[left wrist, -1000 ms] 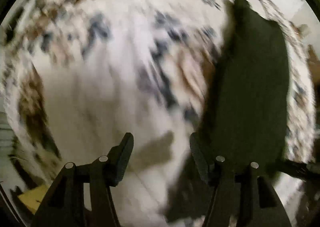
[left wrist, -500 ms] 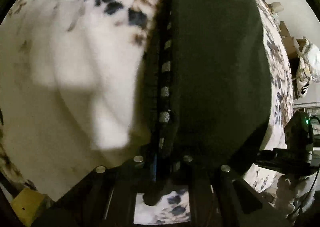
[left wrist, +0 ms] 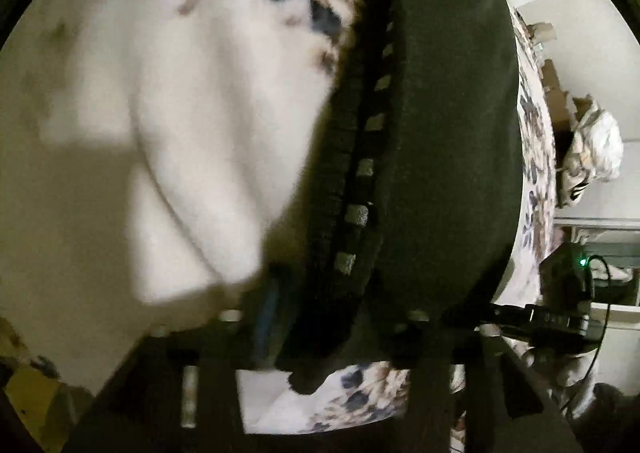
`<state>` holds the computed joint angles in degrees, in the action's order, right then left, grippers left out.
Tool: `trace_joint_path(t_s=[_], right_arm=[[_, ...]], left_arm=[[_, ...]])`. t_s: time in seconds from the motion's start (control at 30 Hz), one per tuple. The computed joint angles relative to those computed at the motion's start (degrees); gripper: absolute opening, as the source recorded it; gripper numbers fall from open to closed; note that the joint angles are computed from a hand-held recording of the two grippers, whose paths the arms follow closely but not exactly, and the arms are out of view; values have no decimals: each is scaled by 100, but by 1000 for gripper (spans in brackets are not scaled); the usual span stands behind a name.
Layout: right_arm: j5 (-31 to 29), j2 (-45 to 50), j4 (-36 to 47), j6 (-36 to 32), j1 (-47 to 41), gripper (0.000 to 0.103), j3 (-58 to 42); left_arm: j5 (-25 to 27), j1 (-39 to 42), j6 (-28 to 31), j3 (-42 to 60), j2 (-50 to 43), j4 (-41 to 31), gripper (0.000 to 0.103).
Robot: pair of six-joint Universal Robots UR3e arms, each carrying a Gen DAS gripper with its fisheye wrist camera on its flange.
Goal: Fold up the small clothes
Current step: 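Fold the sweater lengthwise with the left tool toward the right tool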
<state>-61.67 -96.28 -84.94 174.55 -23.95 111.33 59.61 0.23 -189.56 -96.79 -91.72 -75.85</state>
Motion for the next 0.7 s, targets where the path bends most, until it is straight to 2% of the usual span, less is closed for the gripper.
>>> trace_joint_path(t_s=[0.13,0.17,0.2,0.27,0.3,0.4,0.53,0.7], right_arm=[[154,-84,-442,220,120,54,287],[175,-155,-596,398,177,54,366],[164,-242,-655,470,166,51,434],[196,-491,-818,748,143,21,635],[294,-538,-789,810,105,10,667],[609,-805,-444,926,-36,9,609],[1117,-850,330,816,-40,9,-240],[1724,-472,740,1034,-22,9,-1688]], left_arm=[[73,-136,-62,-33,27,300,42],[155,-224,-109,16,-1,344,36],[232,-301,-122,81,-33,333,6],[405,-418,-230,260,-68,232,6],[428,-399,-246,294,-18,149,6],[275,-313,-379,536,92,-160,6],[-211,56,-144,1263,212,-1037,6],[-589,138,-30,3252,-668,-1679,6]])
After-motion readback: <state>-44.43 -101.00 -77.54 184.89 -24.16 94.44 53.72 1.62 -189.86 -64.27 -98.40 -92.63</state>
